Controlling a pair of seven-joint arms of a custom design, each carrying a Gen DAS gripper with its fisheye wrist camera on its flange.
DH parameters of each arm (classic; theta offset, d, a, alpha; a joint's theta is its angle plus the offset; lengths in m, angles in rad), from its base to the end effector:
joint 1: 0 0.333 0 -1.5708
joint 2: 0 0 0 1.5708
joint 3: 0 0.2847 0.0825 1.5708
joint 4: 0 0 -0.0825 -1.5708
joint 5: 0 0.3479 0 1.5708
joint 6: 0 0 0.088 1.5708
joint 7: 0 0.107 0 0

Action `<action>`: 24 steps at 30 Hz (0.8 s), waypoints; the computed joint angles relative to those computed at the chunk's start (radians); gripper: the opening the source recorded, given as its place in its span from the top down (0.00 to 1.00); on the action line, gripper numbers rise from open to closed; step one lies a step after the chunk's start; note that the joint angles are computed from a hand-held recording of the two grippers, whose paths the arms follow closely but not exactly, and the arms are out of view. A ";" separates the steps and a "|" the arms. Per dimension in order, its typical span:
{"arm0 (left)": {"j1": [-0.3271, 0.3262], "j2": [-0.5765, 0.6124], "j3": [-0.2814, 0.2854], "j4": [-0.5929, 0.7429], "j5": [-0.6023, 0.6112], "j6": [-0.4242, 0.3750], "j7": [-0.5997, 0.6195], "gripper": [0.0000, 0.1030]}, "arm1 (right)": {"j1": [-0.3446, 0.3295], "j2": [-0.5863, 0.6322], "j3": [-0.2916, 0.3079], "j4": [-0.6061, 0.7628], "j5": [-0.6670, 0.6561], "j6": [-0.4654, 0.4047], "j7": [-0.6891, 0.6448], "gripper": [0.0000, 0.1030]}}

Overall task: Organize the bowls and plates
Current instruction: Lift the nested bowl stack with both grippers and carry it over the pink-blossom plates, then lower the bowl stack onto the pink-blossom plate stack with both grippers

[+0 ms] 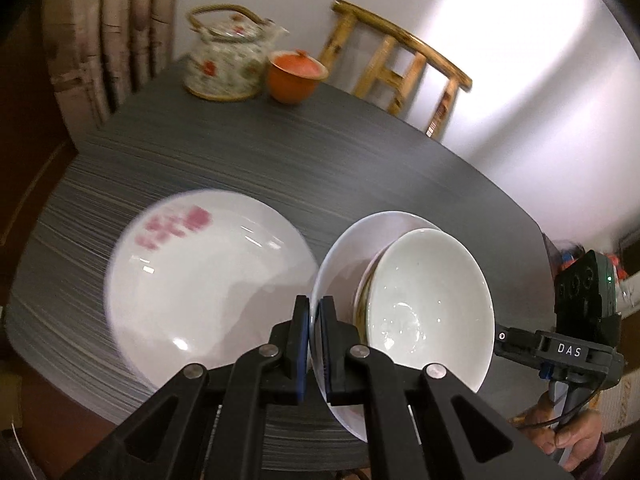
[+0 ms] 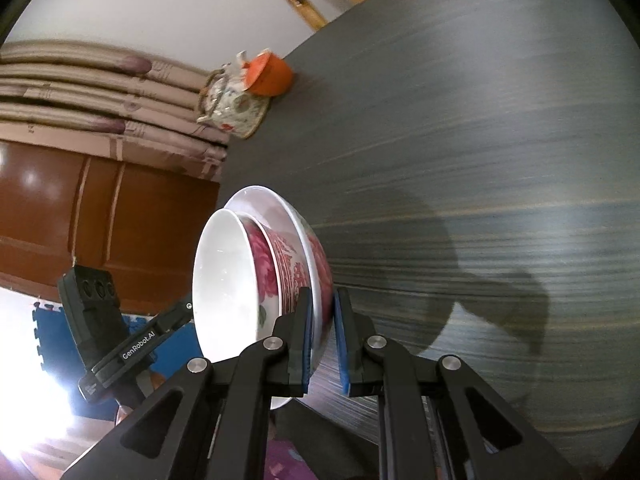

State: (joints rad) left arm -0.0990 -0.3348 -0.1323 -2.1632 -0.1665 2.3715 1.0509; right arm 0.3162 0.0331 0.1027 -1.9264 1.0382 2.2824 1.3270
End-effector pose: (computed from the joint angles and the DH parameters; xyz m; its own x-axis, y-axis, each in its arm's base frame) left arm 0.4586 -0.1171 0.5726 0.2696 -0.8952 0.3549 -0.8310 -0.4025 -0.3840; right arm 0.5098 0.2486 0.4967 0.1475 -0.6195 -0.7710 -0.9772 0.0292 -0.2104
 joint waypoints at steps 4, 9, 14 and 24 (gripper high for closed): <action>0.033 -0.043 0.019 -0.030 0.025 -0.010 -0.015 0.97 | 0.017 0.073 0.024 0.106 -0.018 -0.017 0.033 0.87; 0.071 -0.093 0.051 -0.090 0.025 -0.010 -0.008 0.97 | 0.037 0.182 0.066 0.254 -0.066 -0.032 0.088 0.87; 0.098 -0.127 0.072 -0.146 0.014 -0.004 0.007 0.97 | 0.055 0.292 0.105 0.394 -0.131 -0.055 0.140 0.87; 0.114 -0.133 0.079 -0.197 -0.004 0.032 0.037 0.97 | 0.059 0.396 0.144 0.511 -0.211 -0.075 0.185 0.87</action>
State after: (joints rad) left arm 0.0153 -0.4678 -0.0536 -2.3597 -0.1702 2.4033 1.0882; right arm 0.3748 0.4287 0.2464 -1.4155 0.8268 2.2070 1.5123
